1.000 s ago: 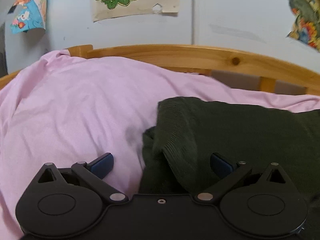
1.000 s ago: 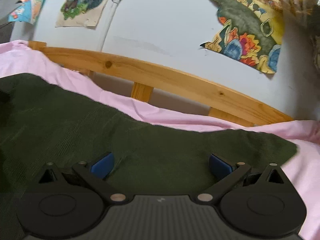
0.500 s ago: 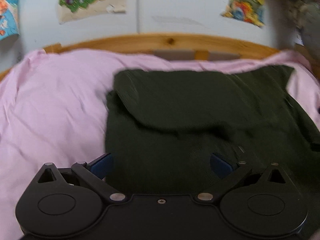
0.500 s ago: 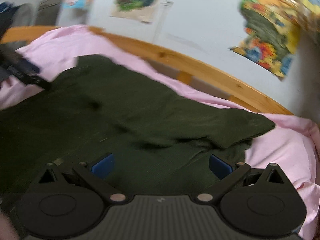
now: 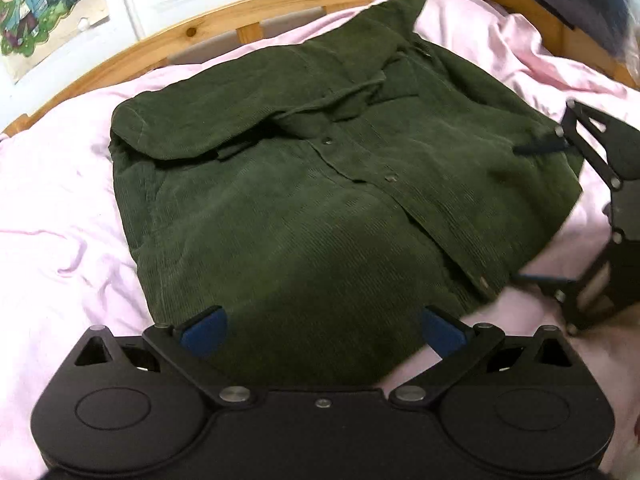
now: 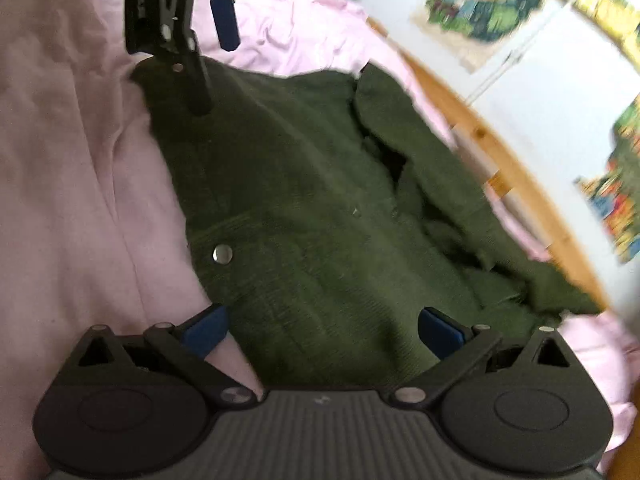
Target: Fold large clothes
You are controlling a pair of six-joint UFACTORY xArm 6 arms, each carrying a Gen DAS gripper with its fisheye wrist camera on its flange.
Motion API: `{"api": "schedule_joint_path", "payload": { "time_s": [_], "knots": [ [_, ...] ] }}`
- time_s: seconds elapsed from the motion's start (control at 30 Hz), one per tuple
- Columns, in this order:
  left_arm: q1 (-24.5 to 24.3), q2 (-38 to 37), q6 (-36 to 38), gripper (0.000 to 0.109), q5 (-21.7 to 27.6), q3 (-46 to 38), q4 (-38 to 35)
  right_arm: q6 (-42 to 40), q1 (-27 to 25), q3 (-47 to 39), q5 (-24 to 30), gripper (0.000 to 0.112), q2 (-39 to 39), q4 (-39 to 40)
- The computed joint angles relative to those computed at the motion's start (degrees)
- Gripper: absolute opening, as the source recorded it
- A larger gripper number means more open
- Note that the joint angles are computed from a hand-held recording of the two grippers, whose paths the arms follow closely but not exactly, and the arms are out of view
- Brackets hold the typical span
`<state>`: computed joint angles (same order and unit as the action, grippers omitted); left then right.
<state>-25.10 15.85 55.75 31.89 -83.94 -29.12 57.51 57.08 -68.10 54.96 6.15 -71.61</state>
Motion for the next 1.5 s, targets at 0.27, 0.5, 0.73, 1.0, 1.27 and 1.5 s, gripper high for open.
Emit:
{"api": "schedule_joint_path", "payload": {
  "time_s": [0.27,0.5,0.73,1.0,1.27,1.5],
  "knots": [
    [0.34,-0.16,6.21,0.102,6.27,-0.74,-4.67,7.43,-2.53,-0.29,-4.37,0.036,-4.04,1.11],
    [-0.64,-0.24,7.28,0.102,6.42,0.41,-4.25,-7.14,-8.08,1.43,-14.49,0.044,-7.35,14.04],
    [-0.04,0.06,5.45,0.102,5.98,-0.03,-1.76,-17.26,-3.15,2.67,-6.80,0.066,-5.34,14.21],
    [0.12,0.06,5.88,0.102,5.90,-0.44,-3.15,-14.91,-2.33,1.26,-5.66,0.024,-3.49,7.42],
    [-2.35,-2.87,15.40,0.102,1.21,4.88,-6.43,-9.20,-6.06,-3.24,-10.63,0.000,-7.11,15.83],
    [-4.05,-0.76,12.03,0.096,-4.67,4.53,-0.12,-8.41,-12.02,-6.34,-15.91,0.000,-7.12,17.04]
  ]
}}
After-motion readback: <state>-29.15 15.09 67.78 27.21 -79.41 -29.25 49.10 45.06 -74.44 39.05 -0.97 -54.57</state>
